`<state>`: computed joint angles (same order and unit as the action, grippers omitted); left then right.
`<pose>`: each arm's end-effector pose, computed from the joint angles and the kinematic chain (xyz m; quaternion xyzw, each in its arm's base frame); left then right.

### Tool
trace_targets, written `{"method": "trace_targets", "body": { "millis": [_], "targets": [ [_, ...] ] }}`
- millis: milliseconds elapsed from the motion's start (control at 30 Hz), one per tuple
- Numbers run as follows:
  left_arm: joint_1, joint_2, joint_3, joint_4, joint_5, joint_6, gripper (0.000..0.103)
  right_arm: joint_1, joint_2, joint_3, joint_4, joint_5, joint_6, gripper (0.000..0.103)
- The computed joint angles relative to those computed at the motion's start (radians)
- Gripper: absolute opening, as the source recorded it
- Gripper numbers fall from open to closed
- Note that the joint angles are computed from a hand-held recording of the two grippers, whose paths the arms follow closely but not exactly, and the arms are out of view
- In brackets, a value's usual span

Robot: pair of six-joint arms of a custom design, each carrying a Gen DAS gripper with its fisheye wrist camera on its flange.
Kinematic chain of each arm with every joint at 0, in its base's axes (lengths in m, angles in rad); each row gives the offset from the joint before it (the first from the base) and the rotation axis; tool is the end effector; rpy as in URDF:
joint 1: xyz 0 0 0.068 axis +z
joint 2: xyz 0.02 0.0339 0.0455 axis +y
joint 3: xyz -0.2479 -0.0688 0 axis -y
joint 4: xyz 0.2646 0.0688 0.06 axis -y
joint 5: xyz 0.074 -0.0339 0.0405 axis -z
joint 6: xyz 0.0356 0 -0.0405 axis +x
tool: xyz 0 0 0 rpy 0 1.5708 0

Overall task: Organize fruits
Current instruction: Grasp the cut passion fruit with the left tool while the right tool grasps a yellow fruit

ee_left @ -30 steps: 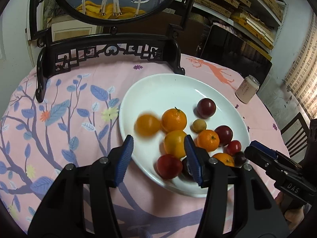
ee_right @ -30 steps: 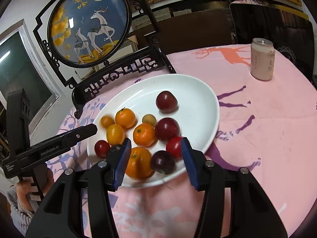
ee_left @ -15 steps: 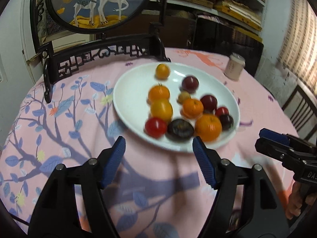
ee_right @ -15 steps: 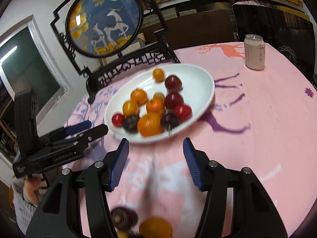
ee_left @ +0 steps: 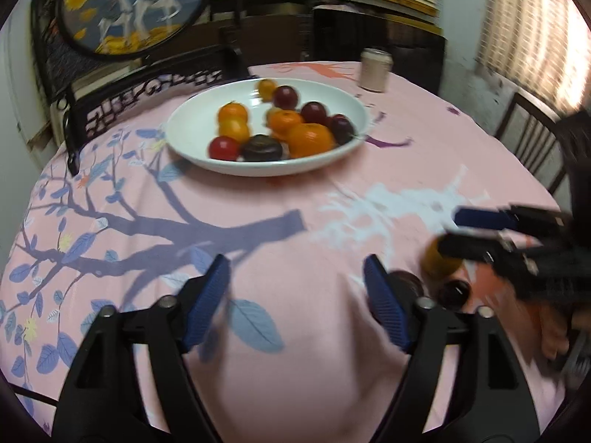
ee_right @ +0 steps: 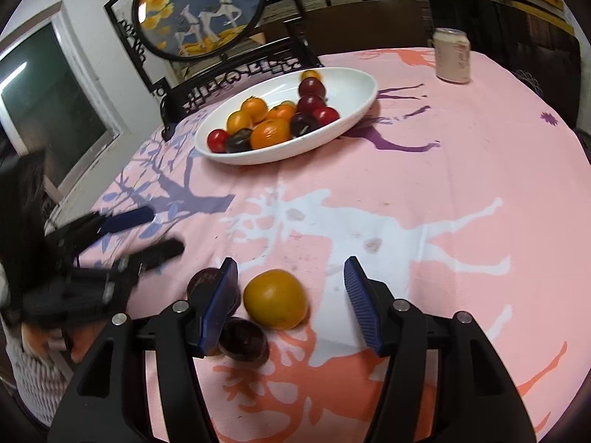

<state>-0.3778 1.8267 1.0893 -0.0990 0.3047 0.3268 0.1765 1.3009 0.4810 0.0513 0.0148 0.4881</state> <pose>0.3598 -0.1543 0.1397 0.3695 0.8471 -0.1506 0.3511 0.2532 0.0446 0.1237 0.1457 0.9090 0.1209 0.3713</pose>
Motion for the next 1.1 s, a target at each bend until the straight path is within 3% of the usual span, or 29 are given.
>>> {"method": "trace_targets", "body": {
  "millis": [167,300,600,700,867,967,1100],
  "targets": [
    [-0.004,-0.058,-0.067,0.013,0.077,0.043,0.083,-0.013,0.003,-0.004,-0.005,-0.033,0.012,0.06],
    [-0.025,-0.053,-0.067,-0.009,0.08,0.078,0.083,-0.017,-0.001,-0.008,-0.004,-0.037,0.018,0.061],
    [-0.064,0.0,-0.033,-0.024,0.034,0.102,0.083,-0.014,0.003,-0.004,-0.009,-0.04,0.02,0.061],
    [-0.058,0.031,0.003,-0.048,0.01,0.089,0.093,-0.017,0.0,-0.006,-0.008,-0.039,0.024,0.062],
    [-0.021,0.053,0.024,0.055,-0.182,0.005,0.092,-0.053,-0.059,-0.041,0.004,-0.013,0.055,0.062],
    [0.029,0.073,0.073,0.013,-0.131,-0.056,0.091,-0.076,-0.088,-0.059,0.01,-0.041,0.057,0.062],
    [0.009,0.05,0.031,0.045,-0.129,-0.013,0.091,-0.037,-0.095,-0.06,0.006,-0.038,0.03,0.062]
  ]
}}
